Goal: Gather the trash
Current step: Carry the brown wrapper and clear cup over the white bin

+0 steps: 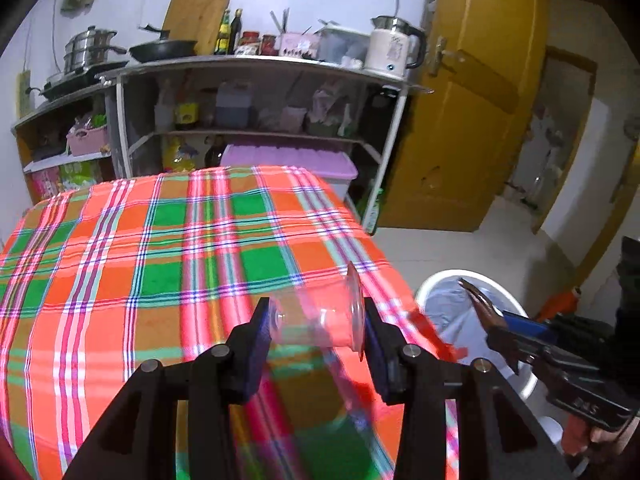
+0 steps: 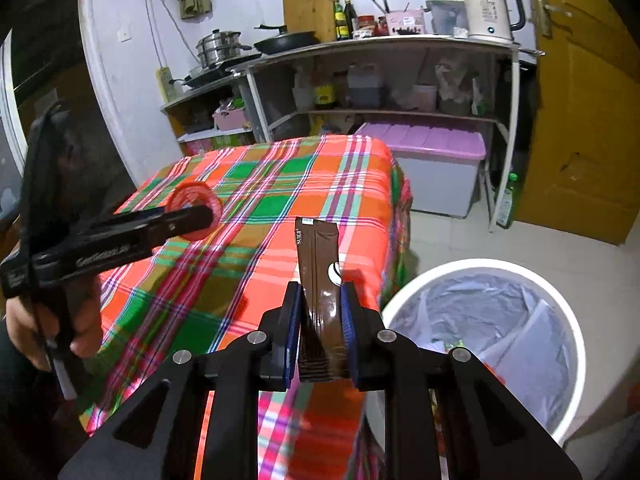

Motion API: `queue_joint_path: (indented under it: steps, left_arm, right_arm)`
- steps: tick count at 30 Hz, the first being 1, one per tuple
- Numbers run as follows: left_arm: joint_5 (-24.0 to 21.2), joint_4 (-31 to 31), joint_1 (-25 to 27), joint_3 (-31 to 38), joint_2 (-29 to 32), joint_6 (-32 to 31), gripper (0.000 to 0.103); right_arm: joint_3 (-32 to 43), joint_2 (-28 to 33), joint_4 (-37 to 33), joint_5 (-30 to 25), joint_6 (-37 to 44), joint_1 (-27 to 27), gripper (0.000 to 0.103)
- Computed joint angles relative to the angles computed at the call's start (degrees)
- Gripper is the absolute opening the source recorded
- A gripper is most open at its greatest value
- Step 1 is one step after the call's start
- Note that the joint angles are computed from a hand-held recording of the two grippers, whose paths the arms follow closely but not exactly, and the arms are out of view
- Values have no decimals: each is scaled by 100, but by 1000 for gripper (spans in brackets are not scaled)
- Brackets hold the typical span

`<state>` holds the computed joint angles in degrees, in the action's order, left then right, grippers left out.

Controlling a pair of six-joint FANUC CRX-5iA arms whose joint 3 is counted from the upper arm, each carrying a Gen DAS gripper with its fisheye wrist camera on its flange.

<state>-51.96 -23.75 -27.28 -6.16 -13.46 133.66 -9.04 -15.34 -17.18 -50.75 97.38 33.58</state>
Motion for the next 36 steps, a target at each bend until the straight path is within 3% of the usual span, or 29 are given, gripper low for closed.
queue_joint_path:
  steps: [9, 18, 36]
  left_arm:
    - [-519, -940, -1225, 490, 127, 834, 43]
    - [-502, -1055, -1672, 754, 397, 977, 43]
    - [155, -320, -1425, 1039, 1214, 331, 43]
  right_arm:
    - [-302, -564, 222, -19, -270, -138, 21]
    - [-431, -844, 217, -75, -287, -429, 21]
    - [-470, -718, -80, -199, -72, -1245, 21]
